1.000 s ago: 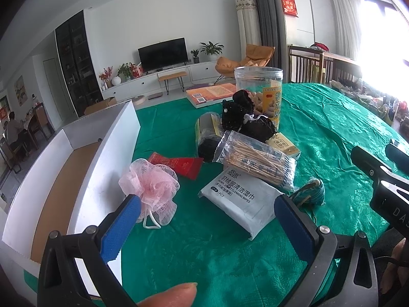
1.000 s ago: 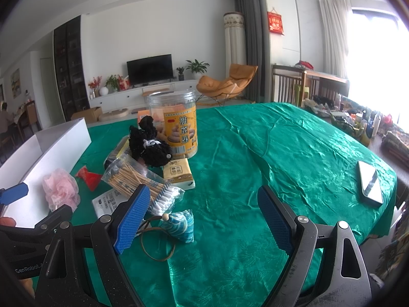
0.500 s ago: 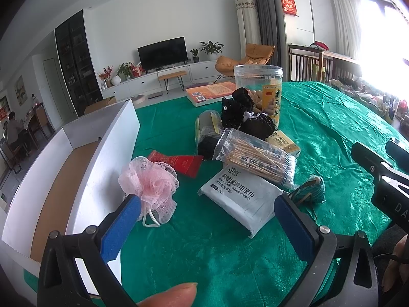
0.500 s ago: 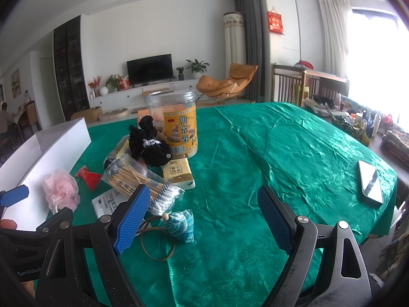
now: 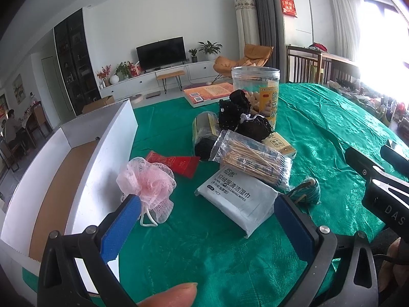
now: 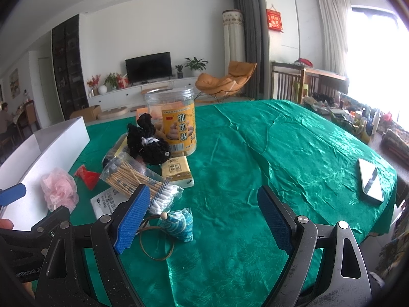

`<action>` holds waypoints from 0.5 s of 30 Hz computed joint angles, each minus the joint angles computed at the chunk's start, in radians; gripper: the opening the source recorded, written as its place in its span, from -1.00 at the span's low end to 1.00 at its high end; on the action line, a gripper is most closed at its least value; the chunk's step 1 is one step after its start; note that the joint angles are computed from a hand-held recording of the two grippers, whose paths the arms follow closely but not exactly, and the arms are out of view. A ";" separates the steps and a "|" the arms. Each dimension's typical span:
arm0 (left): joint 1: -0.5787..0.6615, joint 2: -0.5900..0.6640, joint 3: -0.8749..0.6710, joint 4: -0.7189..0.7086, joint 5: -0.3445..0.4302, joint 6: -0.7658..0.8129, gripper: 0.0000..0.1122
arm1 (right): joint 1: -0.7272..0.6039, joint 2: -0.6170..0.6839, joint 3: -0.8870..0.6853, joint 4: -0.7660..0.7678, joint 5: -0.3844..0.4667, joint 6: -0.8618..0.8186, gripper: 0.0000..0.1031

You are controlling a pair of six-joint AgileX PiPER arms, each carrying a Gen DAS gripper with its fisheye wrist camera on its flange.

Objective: Organize soft objects

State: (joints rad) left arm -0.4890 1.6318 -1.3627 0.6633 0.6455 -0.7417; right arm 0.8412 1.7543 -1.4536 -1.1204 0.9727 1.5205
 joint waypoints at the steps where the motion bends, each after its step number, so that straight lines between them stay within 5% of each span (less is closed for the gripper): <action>1: -0.002 -0.002 0.004 0.004 -0.001 -0.005 0.84 | -0.004 0.001 0.003 -0.004 -0.006 0.003 0.70; 15: -0.011 0.006 0.014 -0.005 0.011 0.013 0.84 | -0.004 -0.004 0.008 -0.005 -0.007 0.004 0.70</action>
State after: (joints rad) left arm -0.4998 1.6381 -1.3485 0.6580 0.6562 -0.7284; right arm 0.8371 1.7505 -1.4455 -1.1250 0.9661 1.5241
